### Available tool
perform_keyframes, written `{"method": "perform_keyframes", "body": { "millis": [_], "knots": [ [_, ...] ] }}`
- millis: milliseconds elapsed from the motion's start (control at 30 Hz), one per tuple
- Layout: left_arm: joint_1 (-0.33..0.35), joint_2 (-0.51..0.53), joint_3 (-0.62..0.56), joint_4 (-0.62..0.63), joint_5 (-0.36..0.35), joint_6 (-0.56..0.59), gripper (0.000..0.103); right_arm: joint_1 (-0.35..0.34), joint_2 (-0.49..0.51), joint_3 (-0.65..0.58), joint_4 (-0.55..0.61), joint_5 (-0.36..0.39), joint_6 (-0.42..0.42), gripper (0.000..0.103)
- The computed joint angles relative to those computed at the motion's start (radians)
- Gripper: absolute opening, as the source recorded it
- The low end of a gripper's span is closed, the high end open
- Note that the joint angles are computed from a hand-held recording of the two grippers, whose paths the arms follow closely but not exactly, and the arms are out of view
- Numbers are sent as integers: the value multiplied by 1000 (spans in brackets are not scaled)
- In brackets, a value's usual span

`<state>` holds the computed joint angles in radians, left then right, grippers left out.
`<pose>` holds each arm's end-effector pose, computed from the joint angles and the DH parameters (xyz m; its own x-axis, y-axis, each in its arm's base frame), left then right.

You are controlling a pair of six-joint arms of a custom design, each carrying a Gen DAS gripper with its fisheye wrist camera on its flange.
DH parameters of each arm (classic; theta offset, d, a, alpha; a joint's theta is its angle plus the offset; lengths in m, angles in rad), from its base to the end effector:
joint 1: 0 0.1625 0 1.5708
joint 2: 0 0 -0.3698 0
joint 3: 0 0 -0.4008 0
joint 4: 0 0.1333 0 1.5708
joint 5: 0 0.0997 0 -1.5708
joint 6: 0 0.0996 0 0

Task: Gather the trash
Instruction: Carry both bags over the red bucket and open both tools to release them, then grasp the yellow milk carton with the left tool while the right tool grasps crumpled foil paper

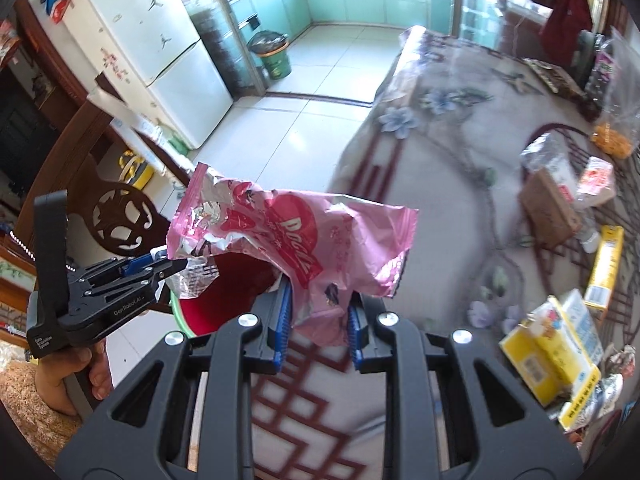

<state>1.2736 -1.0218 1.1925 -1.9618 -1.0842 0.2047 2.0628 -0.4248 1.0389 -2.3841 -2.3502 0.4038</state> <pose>-0.0343 -0.7263 0.3457 -0.7987 0.3474 -0.4912 0.4577 0.8808 -0.1212 0.4225 -0.6543 0.0342 -0.8189 0.1432 0.5558 -0.1536 0.8783 -0.4527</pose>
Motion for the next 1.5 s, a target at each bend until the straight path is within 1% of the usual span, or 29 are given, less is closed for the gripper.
{"method": "perform_keyframes", "body": {
  "millis": [200, 300, 433, 533, 567, 600, 633, 667, 700, 767, 867, 933, 1000, 1167, 1333, 1500],
  "knots": [
    [9, 13, -27, 3, 3, 6, 21, 0, 61, -79, 60, 21, -21, 23],
    [13, 21, -41, 13, 4, 2, 21, -1, 76, -99, 83, 25, -19, 24],
    [16, 23, -48, 19, 7, 1, 21, -1, 94, -124, 94, 38, -21, 24],
    [22, 29, -62, 23, 16, -12, 24, -4, 108, -145, 96, 57, -29, 25],
    [23, 30, -64, 23, 17, -19, 27, -5, 113, -151, 96, 62, -32, 25],
    [25, 31, -67, 22, 23, -27, 32, -4, 118, -159, 94, 69, -39, 28],
    [25, 30, -67, 15, 32, -32, 49, -3, 123, -167, 91, 76, -50, 32],
    [26, 30, -67, 4, 41, -33, 61, -1, 129, -174, 90, 76, -56, 44],
    [27, 28, -65, -11, 45, -33, 61, 0, 131, -176, 82, 74, -60, 55],
    [28, 28, -65, -20, 58, -30, 62, 2, 127, -166, 57, 76, -68, 57],
    [29, 28, -63, -25, 77, -23, 62, 3, 121, -157, 55, 72, -60, 57],
    [32, 30, -70, -18, 72, -32, 62, 2, 113, -146, 53, 78, -54, 57],
    [33, 31, -74, -12, 67, -40, 62, 4, 105, -133, 46, 72, -50, 61],
    [22, 26, -61, -14, 53, -23, 62, 5, 70, -78, 26, 54, -25, 65],
    [-1, 13, -28, -18, 41, -8, 62, 0, -6, 42, -14, 17, 38, 70],
    [-24, 3, 9, -16, 23, -4, 62, -5, -133, 225, -49, -51, 148, 73]
  ]
}}
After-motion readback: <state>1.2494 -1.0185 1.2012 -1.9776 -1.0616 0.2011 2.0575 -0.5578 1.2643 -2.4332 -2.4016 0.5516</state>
